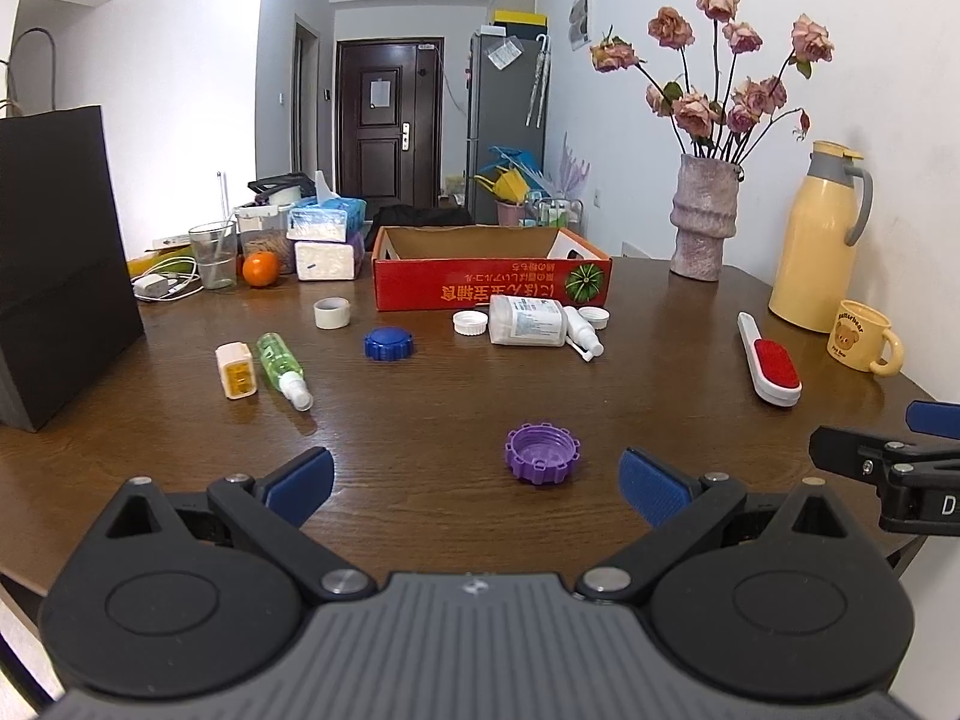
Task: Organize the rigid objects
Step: 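Reach the left gripper to the purple cap and close on it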
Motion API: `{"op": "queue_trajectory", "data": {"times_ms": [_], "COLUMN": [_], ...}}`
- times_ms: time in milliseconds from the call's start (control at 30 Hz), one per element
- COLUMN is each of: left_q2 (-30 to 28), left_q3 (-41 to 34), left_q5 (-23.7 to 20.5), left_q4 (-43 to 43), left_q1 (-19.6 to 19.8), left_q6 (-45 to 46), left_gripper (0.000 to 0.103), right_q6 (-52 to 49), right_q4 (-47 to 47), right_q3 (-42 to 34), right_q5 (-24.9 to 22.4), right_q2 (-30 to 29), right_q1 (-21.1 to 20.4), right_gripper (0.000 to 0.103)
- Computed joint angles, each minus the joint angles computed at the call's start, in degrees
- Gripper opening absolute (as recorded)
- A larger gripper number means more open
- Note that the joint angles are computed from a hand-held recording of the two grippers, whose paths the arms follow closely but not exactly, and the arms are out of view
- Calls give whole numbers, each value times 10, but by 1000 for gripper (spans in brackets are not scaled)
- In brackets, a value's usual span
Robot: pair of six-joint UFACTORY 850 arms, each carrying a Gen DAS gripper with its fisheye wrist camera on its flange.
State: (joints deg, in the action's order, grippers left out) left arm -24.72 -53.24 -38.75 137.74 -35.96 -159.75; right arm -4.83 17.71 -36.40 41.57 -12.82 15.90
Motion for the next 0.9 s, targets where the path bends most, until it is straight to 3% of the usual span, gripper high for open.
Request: {"op": "queue_trajectory", "data": {"times_ms": [500,900], "left_q2": [-88,-171], "left_q3": [-124,-230], "left_q5": [83,138], "left_q4": [-25,-96], "left_q1": [22,35], "left_q6": [58,137], "left_gripper": [103,103], "right_q6": [19,31], "right_q4": [-32,-65], "right_q3": [-89,-178], "right_q5": [-56,-110], "right_q2": [-77,-152], "right_q1": [-49,-76], "right_gripper": [103,103]}}
